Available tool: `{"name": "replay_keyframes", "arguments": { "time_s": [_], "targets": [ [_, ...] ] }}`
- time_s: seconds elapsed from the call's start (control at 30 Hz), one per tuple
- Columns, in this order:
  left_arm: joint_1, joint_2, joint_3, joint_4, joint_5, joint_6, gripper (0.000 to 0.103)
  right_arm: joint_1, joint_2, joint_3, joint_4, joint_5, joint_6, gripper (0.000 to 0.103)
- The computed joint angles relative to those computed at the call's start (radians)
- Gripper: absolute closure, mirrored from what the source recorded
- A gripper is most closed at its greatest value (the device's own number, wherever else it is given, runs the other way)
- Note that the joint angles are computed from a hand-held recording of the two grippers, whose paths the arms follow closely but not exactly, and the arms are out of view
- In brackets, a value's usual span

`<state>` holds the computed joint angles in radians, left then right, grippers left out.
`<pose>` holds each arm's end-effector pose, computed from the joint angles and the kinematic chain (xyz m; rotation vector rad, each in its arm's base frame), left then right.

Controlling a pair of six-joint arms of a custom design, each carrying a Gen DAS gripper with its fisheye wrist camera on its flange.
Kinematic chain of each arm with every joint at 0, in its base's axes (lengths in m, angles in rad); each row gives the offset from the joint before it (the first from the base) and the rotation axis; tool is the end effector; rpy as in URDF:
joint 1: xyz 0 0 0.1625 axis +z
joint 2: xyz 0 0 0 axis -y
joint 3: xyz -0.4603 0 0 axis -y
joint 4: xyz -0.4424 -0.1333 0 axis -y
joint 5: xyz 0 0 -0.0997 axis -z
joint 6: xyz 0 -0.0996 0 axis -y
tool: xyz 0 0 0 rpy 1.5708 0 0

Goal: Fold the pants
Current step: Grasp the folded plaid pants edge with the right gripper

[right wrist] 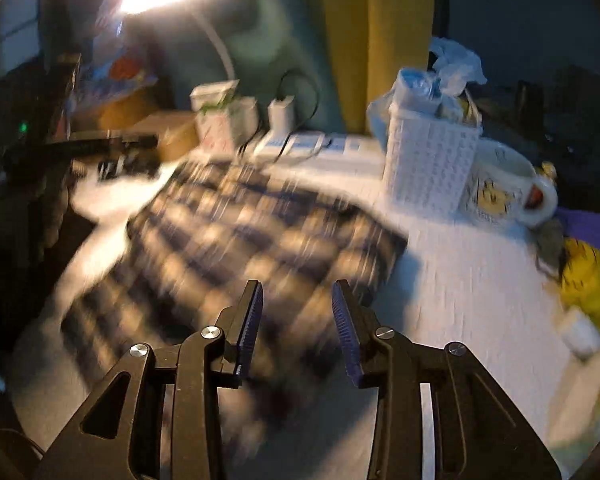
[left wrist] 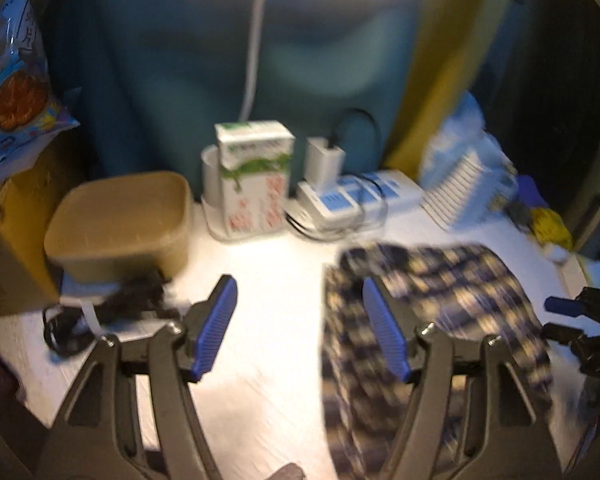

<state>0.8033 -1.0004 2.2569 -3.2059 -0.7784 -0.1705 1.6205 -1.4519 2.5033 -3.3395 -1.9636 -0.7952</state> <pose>-0.2028 -0.5044 0.1011 0.5339 2.4040 -0.8837 0.1154 -0.4046 0.2317 0.8355 -2.3031 0.6760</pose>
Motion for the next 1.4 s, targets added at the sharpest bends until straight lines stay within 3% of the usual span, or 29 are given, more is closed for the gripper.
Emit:
{"name": "replay_keyframes", "arguments": {
  "time_s": [0.1,0.23,0.37,0.5,0.67,0.7,0.77,1.13,1.4],
  "targets": [
    [-0.04,-0.012,0.049,0.024,-0.017,-0.063,0.036,0.012,-0.019,0.068,-0.009,-0.069,0.023,0.065],
    [-0.096,-0.013,0.117,0.049,-0.049,-0.166,0.036,0.017,-0.026,0.128,-0.04,-0.069,0.04,0.065],
    [-0.135,-0.023,0.157,0.089,-0.072,-0.246,0.036,0.053,0.036,0.145,-0.115,-0.105,0.022,0.074],
    [-0.158,-0.04,0.186,0.101,-0.081,-0.291,0.036,0.065,0.118,0.12,-0.227,-0.164,0.006,0.075],
    [-0.174,-0.052,0.202,0.1,-0.082,-0.311,0.036,0.057,0.195,0.08,-0.258,-0.168,-0.025,0.075],
    [-0.174,-0.053,0.202,0.1,-0.082,-0.309,0.036,0.046,0.2,0.077,-0.246,-0.157,-0.022,0.084],
    [-0.178,-0.057,0.204,0.096,-0.078,-0.307,0.036,0.031,0.185,0.084,-0.222,-0.123,-0.017,0.099],
    [-0.16,-0.056,0.189,0.139,-0.079,-0.301,0.036,-0.001,-0.019,0.185,-0.13,-0.014,-0.033,0.101],
    [-0.166,-0.057,0.19,0.178,-0.077,-0.316,0.036,-0.014,-0.052,0.235,-0.11,-0.002,-0.031,0.101]
  ]
}}
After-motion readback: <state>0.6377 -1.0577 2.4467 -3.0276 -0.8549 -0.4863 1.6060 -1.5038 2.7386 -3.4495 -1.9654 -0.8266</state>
